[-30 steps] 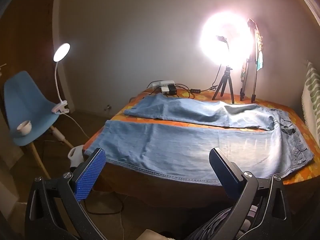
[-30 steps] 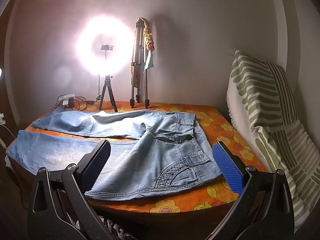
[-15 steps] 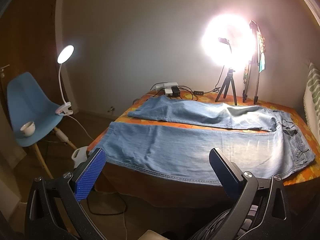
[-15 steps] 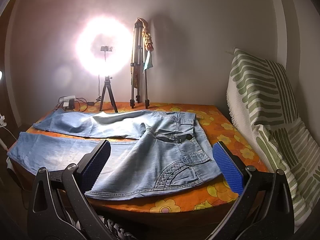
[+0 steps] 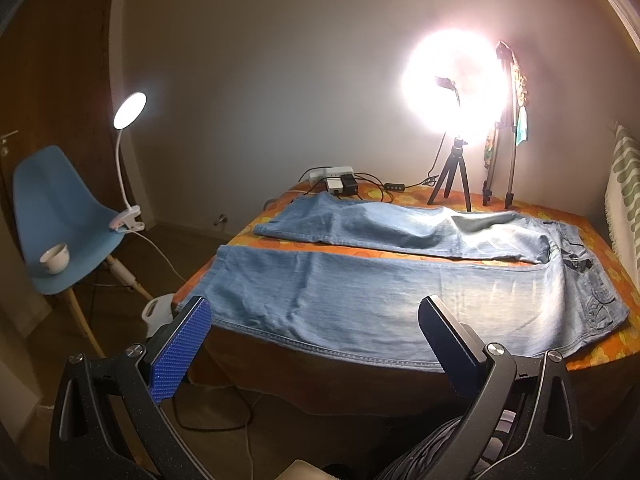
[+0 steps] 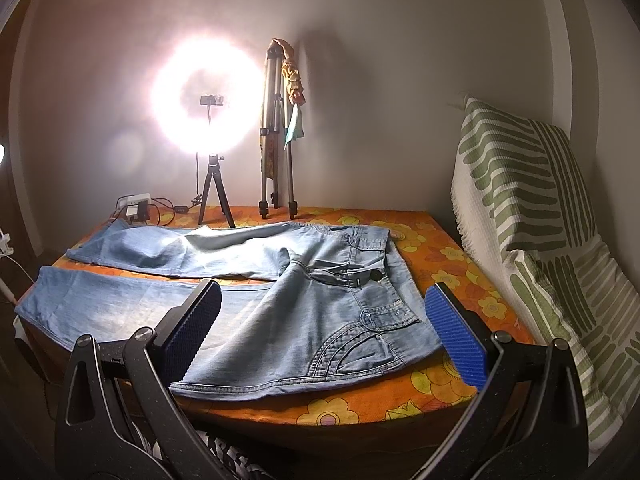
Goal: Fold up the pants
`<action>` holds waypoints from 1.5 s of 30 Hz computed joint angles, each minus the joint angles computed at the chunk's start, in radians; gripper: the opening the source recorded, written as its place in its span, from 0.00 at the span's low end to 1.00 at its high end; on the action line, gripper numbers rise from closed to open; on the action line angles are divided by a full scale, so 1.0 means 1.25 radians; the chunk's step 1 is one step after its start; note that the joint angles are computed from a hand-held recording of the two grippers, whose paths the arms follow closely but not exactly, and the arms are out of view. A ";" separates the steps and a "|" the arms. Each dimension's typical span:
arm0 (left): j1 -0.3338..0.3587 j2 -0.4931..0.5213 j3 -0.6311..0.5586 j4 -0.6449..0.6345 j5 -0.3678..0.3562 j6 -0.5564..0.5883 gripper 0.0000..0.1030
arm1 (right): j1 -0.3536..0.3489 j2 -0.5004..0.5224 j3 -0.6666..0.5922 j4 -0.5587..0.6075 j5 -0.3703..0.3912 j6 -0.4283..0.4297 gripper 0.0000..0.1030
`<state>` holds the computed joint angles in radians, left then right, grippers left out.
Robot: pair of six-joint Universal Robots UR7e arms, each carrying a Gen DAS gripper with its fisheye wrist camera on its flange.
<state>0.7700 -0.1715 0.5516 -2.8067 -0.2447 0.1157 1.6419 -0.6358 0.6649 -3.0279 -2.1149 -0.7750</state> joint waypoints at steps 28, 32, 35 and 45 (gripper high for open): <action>-0.003 0.014 -0.026 -0.016 -0.003 0.034 1.00 | -0.001 -0.003 0.007 -0.005 0.002 0.000 1.00; -0.003 0.020 -0.038 -0.014 -0.003 0.039 1.00 | -0.001 -0.004 0.010 -0.007 0.002 0.000 1.00; -0.003 0.023 -0.043 -0.012 -0.003 0.040 1.00 | -0.001 -0.005 0.011 -0.007 0.002 0.001 1.00; -0.005 0.030 -0.056 -0.008 -0.002 0.043 1.00 | -0.001 -0.006 0.013 -0.008 0.003 0.000 1.00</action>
